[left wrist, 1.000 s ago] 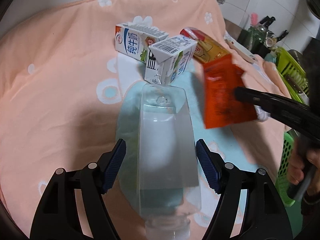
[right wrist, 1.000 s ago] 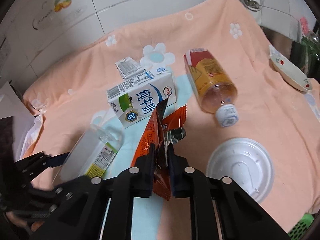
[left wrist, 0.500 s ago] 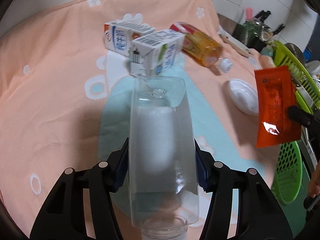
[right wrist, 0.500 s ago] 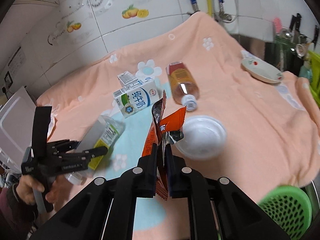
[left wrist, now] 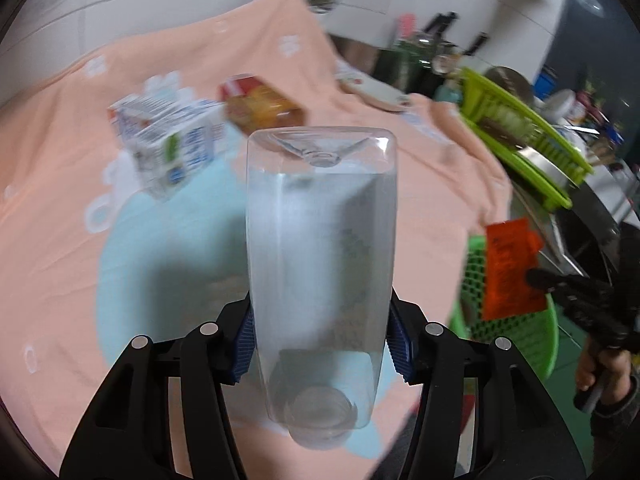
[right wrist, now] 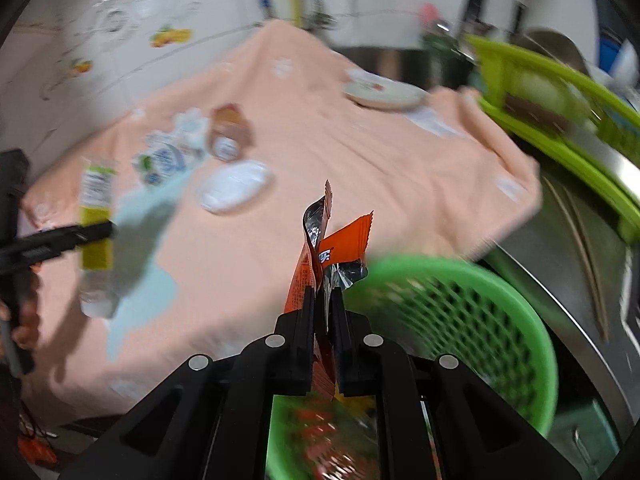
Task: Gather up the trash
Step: 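Carry the orange packet over the basket and open the right gripper while the left gripper carries the bottle, then lower the clear bottle into the green basket and open the left gripper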
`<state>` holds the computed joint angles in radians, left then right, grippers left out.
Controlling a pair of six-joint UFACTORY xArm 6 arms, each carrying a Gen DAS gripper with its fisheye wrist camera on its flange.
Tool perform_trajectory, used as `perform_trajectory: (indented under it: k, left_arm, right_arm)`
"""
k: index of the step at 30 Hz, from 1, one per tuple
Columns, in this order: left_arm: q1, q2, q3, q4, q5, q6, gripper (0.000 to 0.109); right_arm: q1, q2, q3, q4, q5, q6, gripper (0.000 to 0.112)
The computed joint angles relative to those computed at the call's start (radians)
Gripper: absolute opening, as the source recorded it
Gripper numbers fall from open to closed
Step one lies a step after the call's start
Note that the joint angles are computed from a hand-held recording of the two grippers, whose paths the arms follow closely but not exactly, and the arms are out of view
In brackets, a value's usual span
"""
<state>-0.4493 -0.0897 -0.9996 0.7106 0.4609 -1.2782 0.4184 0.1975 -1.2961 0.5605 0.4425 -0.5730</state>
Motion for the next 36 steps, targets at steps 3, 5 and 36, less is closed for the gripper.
perform_trajectory:
  k: [3, 5, 36]
  left_arm:
    - [-0.037, 0.054, -0.067, -0.011, -0.01, 0.026, 0.054]
    - [-0.053, 0.085, -0.102, -0.023, -0.016, 0.044, 0.054]
    - [-0.269, 0.816, -0.964, -0.59, 0.179, 0.682, 0.054]
  right_arm:
    - [-0.038, -0.015, 0.059, -0.08, -0.027, 0.06, 0.008]
    - [-0.064, -0.018, 0.09, -0.131, -0.037, 0.102, 0.009]
    - [-0.238, -0.197, 0.305, 0.118, -0.105, -0.092, 0.065]
